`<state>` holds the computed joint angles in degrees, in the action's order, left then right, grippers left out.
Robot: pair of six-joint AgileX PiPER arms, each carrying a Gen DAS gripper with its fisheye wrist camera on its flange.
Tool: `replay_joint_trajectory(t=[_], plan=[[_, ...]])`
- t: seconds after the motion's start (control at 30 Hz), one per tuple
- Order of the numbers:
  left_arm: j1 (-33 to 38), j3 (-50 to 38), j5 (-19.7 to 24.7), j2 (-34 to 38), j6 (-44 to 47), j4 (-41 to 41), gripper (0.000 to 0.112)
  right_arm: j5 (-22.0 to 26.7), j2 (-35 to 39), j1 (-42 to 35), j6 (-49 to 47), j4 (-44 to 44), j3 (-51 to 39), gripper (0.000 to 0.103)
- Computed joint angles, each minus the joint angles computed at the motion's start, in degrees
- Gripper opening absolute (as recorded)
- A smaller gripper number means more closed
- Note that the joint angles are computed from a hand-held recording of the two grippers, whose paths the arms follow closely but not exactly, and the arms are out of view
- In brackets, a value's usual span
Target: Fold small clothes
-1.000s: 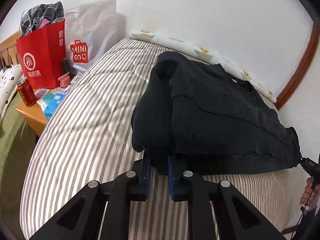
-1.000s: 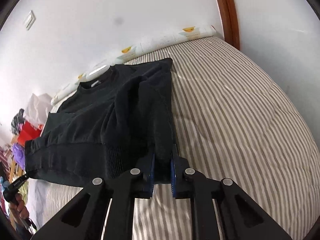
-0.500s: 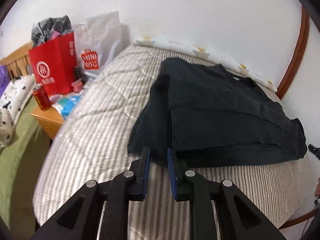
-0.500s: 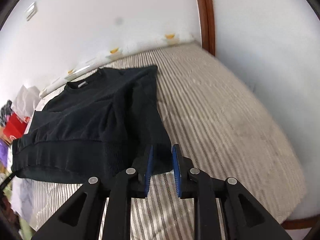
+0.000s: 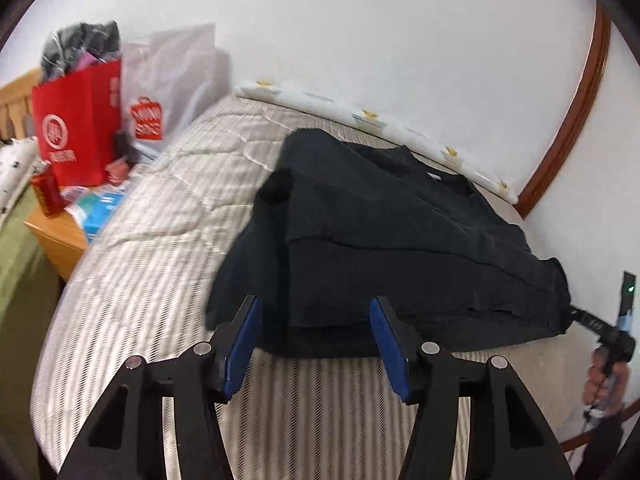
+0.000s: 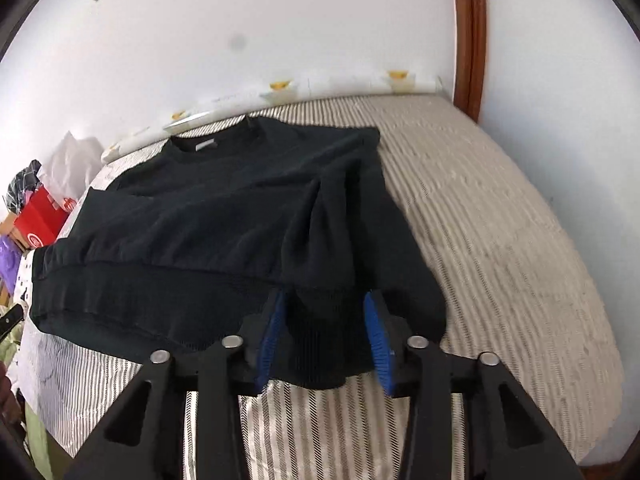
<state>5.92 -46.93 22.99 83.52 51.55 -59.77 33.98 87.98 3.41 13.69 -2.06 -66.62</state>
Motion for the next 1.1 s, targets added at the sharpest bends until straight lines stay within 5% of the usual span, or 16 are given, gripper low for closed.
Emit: replay_joint_trajectory(t=[0.27,0.43,0.77,1.1], plan=[[-3.71,-6.74,-1.35,7.89,-7.69,7.88,0.039,-3.49,3.64,1.52,4.54,-2.76,-0.64,0.031],[-3.59,-8.65,-0.11,9.23,-12.87,10.37,0.012,-3.24,4.47,3.08,6.3,-7.16,-2.45,0.014],[-3.42,-13.77,2.22,7.09,-13.47,8.72,0.009,-4.34,-1.25,-6.58,-19.91,22.74,-3.59,0.013],[-5.09,-29.25,3.41,16.86,-28.09,20.11,0.008,-0.27,11.18,-7.09,-16.2,22.31,-20.37,0.012]])
